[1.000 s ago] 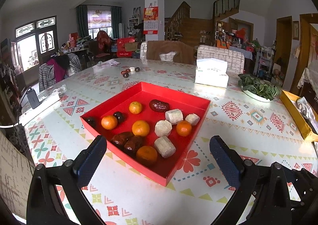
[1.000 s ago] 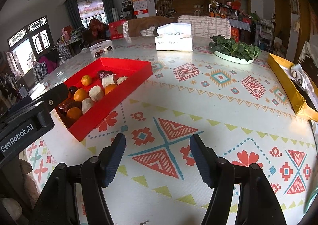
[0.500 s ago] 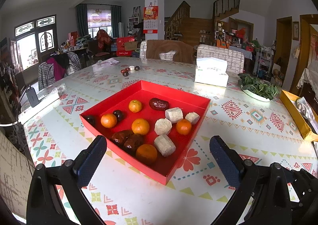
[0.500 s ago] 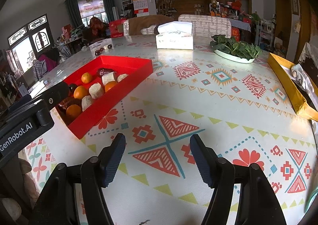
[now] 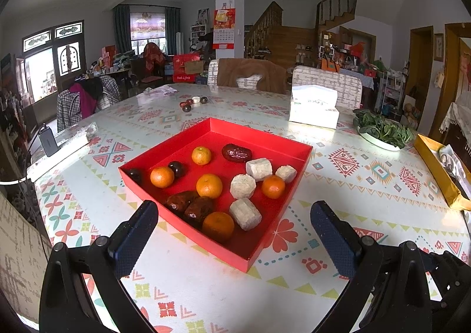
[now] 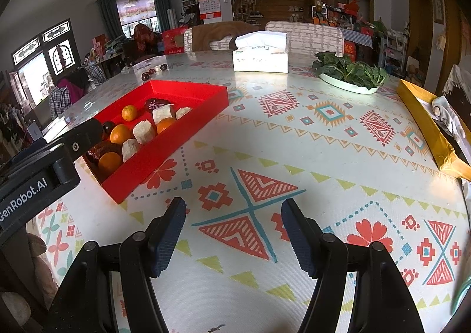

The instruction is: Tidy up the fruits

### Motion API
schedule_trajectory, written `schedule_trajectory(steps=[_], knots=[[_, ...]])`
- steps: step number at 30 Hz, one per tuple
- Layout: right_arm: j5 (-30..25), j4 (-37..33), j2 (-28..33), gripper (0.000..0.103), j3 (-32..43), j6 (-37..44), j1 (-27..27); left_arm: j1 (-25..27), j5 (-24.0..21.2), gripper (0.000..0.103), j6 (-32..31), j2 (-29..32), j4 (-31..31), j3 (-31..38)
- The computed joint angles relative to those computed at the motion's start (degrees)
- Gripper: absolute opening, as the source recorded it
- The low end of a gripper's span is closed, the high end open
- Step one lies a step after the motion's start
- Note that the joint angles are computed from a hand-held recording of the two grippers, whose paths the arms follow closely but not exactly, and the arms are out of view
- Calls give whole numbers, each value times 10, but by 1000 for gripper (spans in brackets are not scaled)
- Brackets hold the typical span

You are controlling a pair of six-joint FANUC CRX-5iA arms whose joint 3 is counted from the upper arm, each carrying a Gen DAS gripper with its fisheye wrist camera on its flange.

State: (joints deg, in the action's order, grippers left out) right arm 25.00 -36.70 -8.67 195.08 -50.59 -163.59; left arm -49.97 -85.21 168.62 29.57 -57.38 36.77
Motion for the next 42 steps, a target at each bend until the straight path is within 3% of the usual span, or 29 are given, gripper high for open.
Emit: schedule_trajectory(steps=[21, 29, 32, 42], knots=[[0, 5, 0, 73, 0, 0, 2, -13, -15, 103, 21, 0, -22, -2], [-8, -8, 5, 73, 8, 15, 4, -76, -137, 103, 97, 25, -153, 33], [-13, -17, 10, 73, 14, 29, 5, -82, -177, 103, 74, 41, -175, 55], [-39, -40, 28, 77, 36, 73, 16, -56, -125, 103, 106, -1, -103, 9]])
